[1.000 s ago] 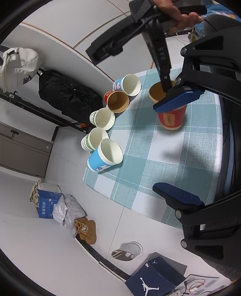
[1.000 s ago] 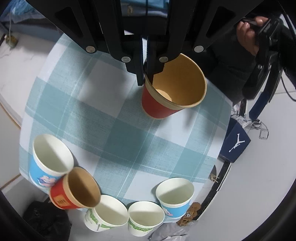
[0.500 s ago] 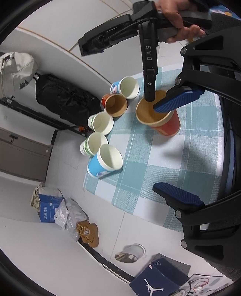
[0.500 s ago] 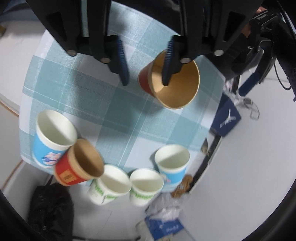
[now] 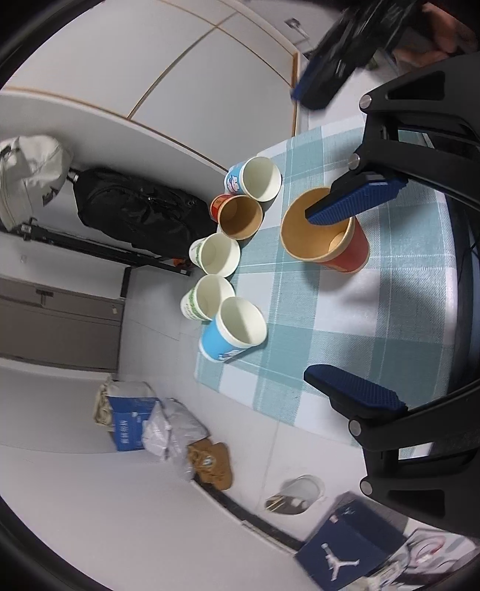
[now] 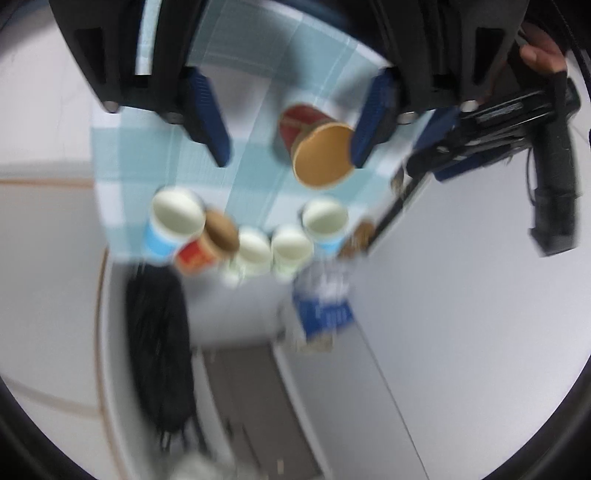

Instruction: Flip cup upright

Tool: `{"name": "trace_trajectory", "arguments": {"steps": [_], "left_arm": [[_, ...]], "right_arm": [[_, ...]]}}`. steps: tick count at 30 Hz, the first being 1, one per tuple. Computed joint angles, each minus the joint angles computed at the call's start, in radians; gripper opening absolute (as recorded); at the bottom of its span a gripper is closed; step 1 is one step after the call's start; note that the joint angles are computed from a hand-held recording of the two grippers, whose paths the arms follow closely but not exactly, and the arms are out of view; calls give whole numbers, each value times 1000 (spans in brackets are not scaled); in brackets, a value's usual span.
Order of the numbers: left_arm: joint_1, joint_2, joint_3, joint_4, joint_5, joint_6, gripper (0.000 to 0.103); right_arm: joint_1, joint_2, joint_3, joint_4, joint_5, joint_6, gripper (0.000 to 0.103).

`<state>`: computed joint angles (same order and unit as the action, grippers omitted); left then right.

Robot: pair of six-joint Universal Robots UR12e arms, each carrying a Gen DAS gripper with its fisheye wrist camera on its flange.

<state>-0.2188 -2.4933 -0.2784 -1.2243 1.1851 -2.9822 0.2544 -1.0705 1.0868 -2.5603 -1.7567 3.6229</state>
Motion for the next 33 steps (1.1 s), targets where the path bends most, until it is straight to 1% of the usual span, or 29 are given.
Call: {"name": "trace_trajectory", "arguments": {"steps": [1, 3, 5, 8, 10, 12, 15, 18, 24, 33], "left_arm": [[0, 11, -23, 23, -3, 2, 74], [1, 28, -60, 60, -5, 4, 74], [0, 39, -84, 88, -8, 4, 74], [-2, 58, -130, 147, 2, -10, 74], [-3, 65, -146, 166, 13, -15, 74], [-2, 71, -158, 176, 10, -18, 74], [-3, 77, -171, 191, 8, -22, 74], [-5, 78, -173, 193, 9, -19, 74], [-10, 83, -179, 190, 33, -1, 74], [-10, 92, -196, 206, 30, -5, 74]], "right_arm": [[13, -9, 29, -78, -46, -6, 85], [28, -15, 52, -153, -88, -32, 87], [40, -14, 53, -177, -119, -74, 87], [52, -9, 54, -197, -165, -104, 88], [64, -9, 66, -240, -204, -125, 88], [72, -5, 68, -262, -229, -148, 89], [77, -4, 76, -262, -236, -153, 92], [79, -4, 74, -238, -244, -150, 92], [81, -17, 90, -236, -245, -131, 92], [85, -13, 84, -235, -247, -144, 92]]}}
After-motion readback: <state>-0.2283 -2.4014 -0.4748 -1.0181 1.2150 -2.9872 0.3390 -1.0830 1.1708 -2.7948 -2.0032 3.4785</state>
